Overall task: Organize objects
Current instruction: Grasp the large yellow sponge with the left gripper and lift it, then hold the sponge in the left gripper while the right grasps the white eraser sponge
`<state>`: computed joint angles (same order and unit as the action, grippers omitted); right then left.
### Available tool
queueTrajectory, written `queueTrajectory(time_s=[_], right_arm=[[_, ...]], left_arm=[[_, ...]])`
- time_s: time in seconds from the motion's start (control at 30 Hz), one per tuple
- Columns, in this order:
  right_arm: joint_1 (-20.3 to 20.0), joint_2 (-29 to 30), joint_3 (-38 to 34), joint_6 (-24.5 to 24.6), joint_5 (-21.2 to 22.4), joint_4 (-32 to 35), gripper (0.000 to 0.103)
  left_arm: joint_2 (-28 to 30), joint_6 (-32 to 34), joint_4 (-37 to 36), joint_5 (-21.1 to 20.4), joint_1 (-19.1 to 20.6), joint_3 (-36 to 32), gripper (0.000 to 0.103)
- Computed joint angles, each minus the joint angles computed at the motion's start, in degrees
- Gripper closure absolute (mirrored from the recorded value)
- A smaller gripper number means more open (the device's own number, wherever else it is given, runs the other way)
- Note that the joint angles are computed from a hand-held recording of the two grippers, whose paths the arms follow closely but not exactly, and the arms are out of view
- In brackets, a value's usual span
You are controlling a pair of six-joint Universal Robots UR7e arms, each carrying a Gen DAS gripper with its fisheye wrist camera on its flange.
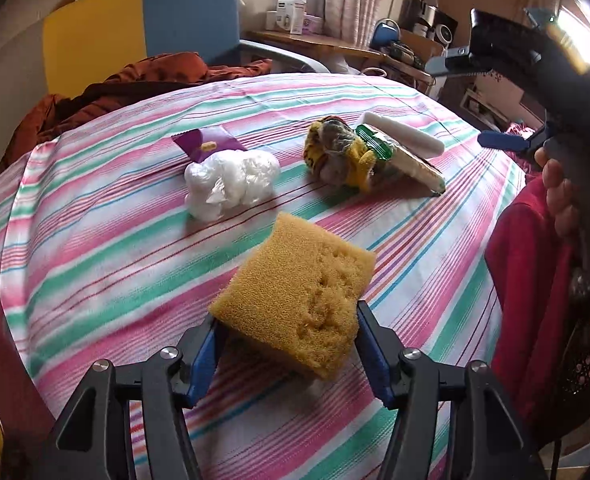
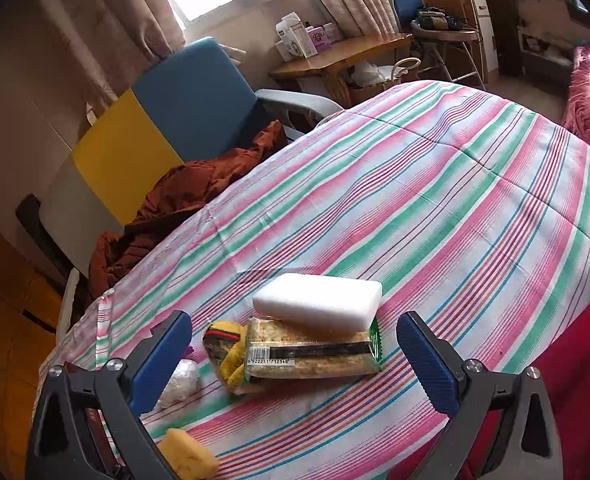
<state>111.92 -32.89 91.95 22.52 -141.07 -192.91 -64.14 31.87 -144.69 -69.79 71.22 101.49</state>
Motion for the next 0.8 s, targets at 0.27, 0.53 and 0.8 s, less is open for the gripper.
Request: queueTrajectory(time_s=[0.27, 0.53, 0.8], right_arm=[[-2.0, -3.04, 0.81, 8.36, 4.31, 9.41, 0.0], [-4.92, -1.96, -7.66, 7.54, 0.51, 22.43, 0.0], [-8.61, 0.74, -14.85, 6.25, 4.55, 36.93, 0.0]], left_arm=[[-0.03, 0.36, -0.52, 0.61, 0.08, 0.49, 0.042], [-0.98, 0.01, 0.09, 0.94, 0.25, 0.93, 0.045], [-1.94, -1.47, 1.26, 0.62, 0.61, 1.0, 0.043]])
